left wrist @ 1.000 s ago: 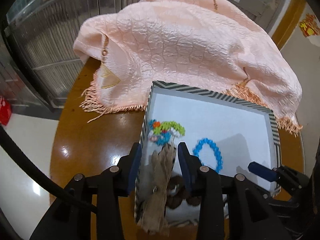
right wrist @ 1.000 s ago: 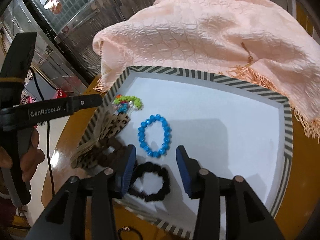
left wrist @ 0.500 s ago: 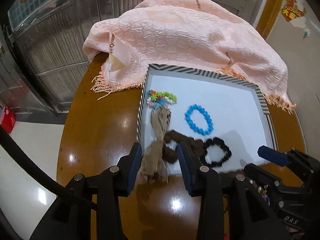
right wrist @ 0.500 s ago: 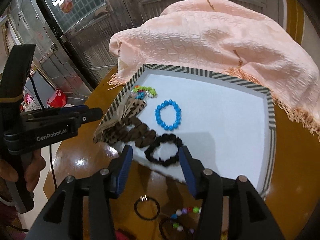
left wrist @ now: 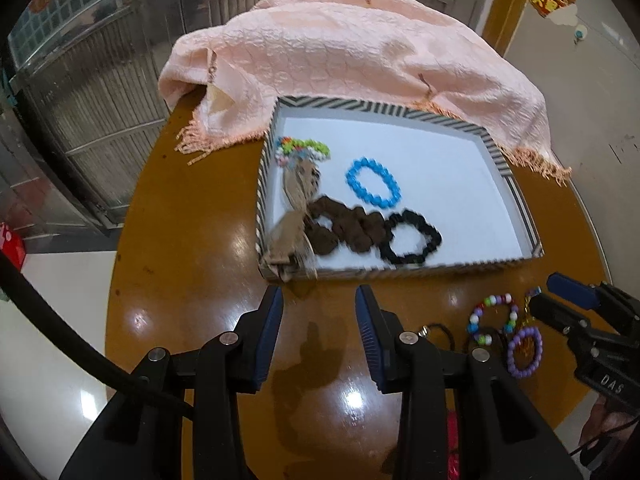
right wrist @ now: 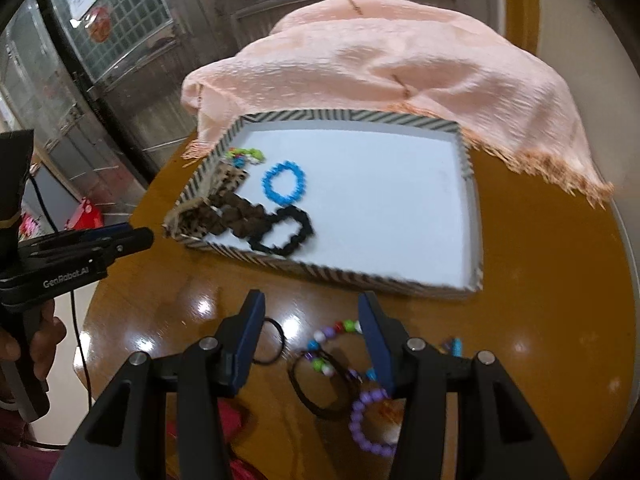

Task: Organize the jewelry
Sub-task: 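Move both tools toward the black hair ties beside the tray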

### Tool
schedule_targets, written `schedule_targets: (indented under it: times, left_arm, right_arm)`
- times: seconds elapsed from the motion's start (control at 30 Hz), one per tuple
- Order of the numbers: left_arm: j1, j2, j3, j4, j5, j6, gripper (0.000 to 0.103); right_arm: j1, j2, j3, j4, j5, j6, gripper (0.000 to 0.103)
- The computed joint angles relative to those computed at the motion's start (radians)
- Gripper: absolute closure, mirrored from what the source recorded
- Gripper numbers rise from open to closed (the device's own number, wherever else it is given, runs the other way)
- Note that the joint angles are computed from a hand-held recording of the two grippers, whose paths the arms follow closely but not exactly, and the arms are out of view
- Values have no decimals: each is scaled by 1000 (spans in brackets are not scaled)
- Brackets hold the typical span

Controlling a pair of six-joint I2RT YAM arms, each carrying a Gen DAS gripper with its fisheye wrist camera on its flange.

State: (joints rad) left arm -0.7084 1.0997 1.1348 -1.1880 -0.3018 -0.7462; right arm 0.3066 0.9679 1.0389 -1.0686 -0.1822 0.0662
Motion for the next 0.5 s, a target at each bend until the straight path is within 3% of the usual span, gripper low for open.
schedule_targets:
  times: [0.5]
  left_arm:
    - [-147, -3, -66, 27, 29, -86, 68]
  right_arm:
    - [-65, -156, -50, -113, 61, -6, 47]
